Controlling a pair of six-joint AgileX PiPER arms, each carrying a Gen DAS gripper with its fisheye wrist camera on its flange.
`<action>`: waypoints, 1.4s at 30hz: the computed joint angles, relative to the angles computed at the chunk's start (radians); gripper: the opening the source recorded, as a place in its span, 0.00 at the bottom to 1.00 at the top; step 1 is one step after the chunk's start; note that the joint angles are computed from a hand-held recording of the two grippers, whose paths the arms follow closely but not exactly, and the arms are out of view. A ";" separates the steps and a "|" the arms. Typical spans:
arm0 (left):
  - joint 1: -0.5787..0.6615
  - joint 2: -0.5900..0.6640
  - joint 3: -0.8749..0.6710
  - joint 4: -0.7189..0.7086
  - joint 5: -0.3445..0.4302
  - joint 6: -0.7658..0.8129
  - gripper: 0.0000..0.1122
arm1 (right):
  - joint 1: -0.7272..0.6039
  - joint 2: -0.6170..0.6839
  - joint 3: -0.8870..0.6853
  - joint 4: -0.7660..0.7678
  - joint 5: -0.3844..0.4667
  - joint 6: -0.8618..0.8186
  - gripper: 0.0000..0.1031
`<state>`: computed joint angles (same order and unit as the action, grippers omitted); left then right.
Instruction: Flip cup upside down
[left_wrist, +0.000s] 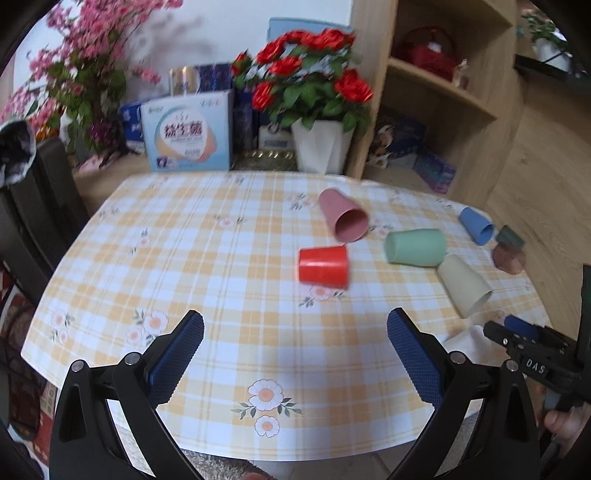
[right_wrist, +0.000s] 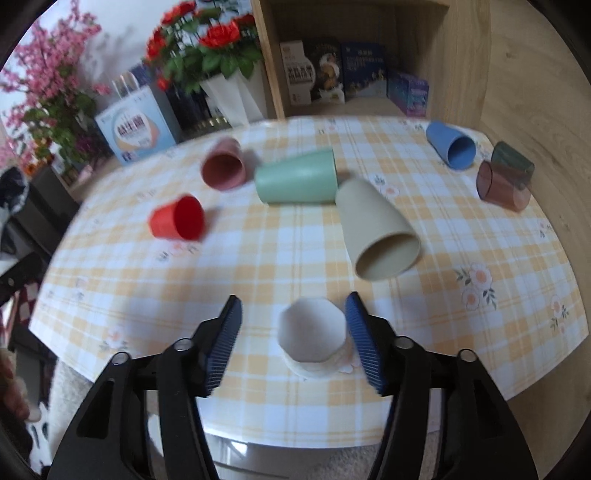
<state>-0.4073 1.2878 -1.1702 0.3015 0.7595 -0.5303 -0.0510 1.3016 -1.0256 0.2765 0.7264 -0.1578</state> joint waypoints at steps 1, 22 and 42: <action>-0.009 -0.010 -0.006 0.013 0.009 -0.003 0.86 | -0.003 -0.020 -0.015 -0.004 0.016 0.005 0.59; -0.399 -0.102 -0.267 0.398 0.291 -0.161 0.86 | -0.101 -0.205 -0.366 0.067 0.331 -0.018 0.80; -0.493 -0.117 -0.352 0.489 0.375 -0.222 0.86 | -0.119 -0.265 -0.459 -0.006 0.360 0.033 0.80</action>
